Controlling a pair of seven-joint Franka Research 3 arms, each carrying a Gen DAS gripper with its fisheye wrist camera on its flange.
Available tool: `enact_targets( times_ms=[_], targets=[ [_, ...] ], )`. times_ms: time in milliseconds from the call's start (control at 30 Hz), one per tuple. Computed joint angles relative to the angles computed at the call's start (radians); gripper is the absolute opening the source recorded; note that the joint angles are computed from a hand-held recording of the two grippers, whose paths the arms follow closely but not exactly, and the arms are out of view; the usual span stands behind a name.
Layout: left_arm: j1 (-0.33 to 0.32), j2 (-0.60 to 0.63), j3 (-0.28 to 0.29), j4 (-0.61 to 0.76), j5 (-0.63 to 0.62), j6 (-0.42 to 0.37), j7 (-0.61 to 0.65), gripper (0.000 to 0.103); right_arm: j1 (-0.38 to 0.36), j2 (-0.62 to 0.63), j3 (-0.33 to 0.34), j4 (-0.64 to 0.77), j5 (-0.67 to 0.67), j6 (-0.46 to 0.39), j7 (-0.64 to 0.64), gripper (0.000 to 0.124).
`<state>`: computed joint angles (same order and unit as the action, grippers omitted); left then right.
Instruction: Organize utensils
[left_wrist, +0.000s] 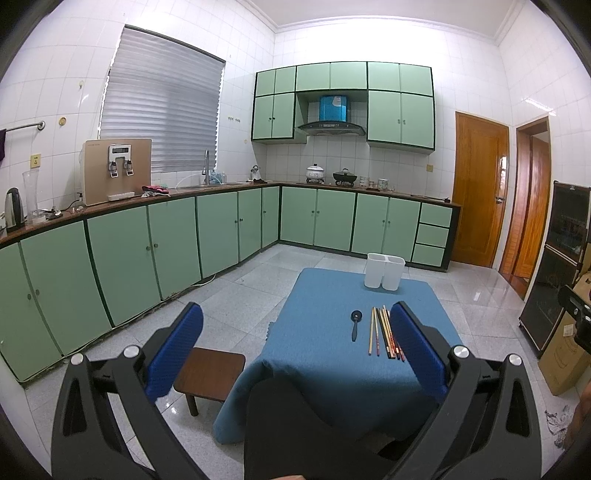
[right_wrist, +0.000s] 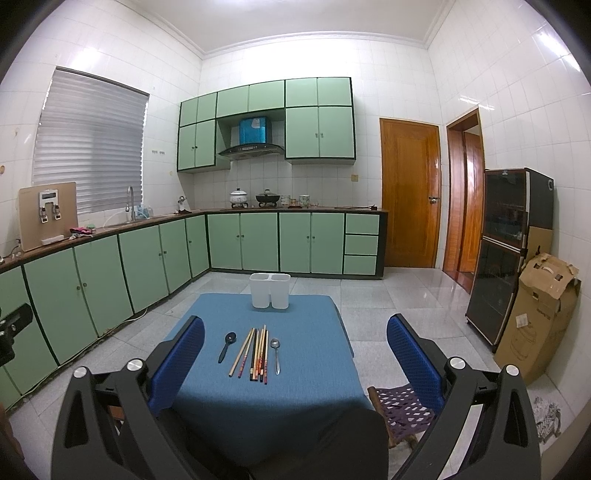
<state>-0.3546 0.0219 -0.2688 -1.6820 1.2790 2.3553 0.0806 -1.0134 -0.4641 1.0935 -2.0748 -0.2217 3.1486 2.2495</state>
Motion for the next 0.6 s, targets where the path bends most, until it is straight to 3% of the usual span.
enact_targets(
  times_ms=[100, 600],
  targets=[
    [-0.001, 0.001, 0.0, 0.002, 0.001, -0.002, 0.0, 0.098, 0.025, -0.001, -0.023, -0.004, -0.004, -0.003, -0.005, 0.097],
    [0.002, -0.006, -0.002, -0.011, 0.005, 0.004, -0.011, 0.098, 0.005, 0.001, 0.001, 0.01, -0.02, -0.01, 0.013, 0.097]
  ],
)
